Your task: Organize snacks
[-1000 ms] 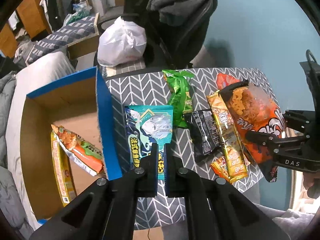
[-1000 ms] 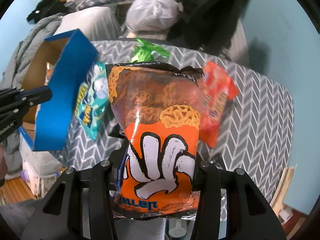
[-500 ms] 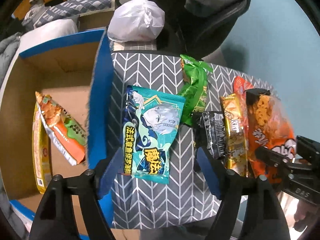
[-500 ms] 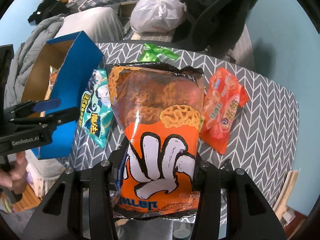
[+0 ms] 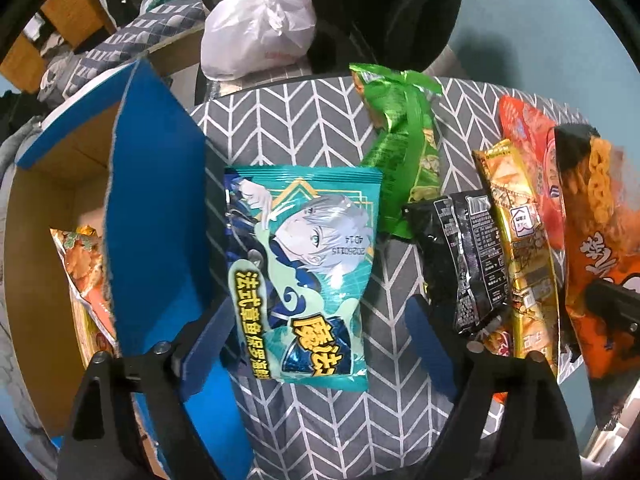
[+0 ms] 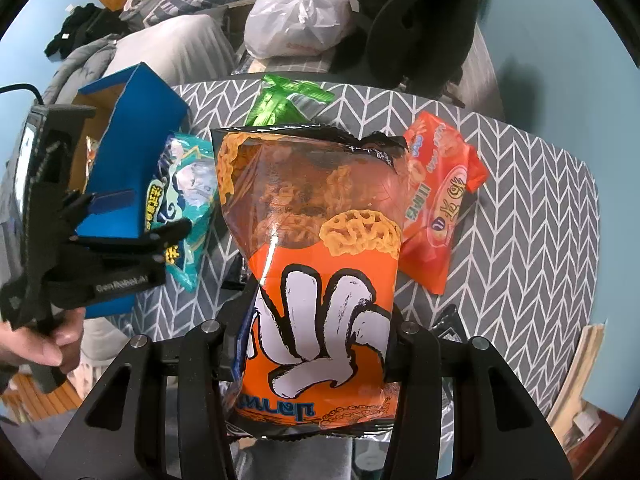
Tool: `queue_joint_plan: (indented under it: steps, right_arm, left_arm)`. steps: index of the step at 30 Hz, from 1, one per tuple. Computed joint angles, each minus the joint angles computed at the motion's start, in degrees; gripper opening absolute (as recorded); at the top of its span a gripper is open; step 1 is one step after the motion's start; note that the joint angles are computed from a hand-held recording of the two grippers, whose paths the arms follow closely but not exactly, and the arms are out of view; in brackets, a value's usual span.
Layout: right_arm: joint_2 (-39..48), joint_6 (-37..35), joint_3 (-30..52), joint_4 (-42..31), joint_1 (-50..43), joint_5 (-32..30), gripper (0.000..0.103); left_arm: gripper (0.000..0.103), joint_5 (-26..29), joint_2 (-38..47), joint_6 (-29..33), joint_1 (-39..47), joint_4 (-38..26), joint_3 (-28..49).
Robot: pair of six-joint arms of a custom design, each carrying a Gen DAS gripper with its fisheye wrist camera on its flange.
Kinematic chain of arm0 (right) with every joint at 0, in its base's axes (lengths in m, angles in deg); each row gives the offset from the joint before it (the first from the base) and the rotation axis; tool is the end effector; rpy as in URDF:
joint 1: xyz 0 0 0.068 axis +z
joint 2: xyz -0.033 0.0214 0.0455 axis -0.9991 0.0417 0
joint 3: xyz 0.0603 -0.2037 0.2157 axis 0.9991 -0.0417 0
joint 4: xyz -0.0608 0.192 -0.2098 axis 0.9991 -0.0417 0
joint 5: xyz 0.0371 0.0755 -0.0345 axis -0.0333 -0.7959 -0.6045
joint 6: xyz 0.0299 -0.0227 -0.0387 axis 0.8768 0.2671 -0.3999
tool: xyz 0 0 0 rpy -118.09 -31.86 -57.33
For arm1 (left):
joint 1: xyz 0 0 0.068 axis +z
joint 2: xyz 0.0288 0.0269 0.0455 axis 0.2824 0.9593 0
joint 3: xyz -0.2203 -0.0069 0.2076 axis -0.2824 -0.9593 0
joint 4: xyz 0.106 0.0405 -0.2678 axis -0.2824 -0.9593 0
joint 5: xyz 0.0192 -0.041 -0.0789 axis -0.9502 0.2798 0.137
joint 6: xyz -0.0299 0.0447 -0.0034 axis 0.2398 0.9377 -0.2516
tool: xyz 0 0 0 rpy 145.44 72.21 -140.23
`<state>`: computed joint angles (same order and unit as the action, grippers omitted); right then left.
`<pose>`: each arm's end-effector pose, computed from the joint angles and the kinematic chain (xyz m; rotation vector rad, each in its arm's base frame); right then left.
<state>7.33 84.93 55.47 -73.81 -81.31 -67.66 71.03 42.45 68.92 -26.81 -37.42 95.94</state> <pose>0.1511 0.0215 0.2469 0.0366 2.9503 0.2377 0.2134 -0.1968 0.2128 0.6200 2.9157 -0.0153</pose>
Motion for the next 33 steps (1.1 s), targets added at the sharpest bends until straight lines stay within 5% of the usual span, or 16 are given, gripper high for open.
queue_joint_plan:
  steps: [17, 33]
  right_arm:
    - [2.22, -2.54, 0.37, 0.99, -2.14, -0.72, 0.045]
    - [2.97, 0.85, 0.11, 1.82, 0.85, 0.33, 0.045]
  left_arm:
    - [0.091, 0.63, 3.67, 1.57, 1.03, 0.35, 1.82]
    - [0.093, 0.21, 8.96, 5.95, 3.47, 7.51, -2.39]
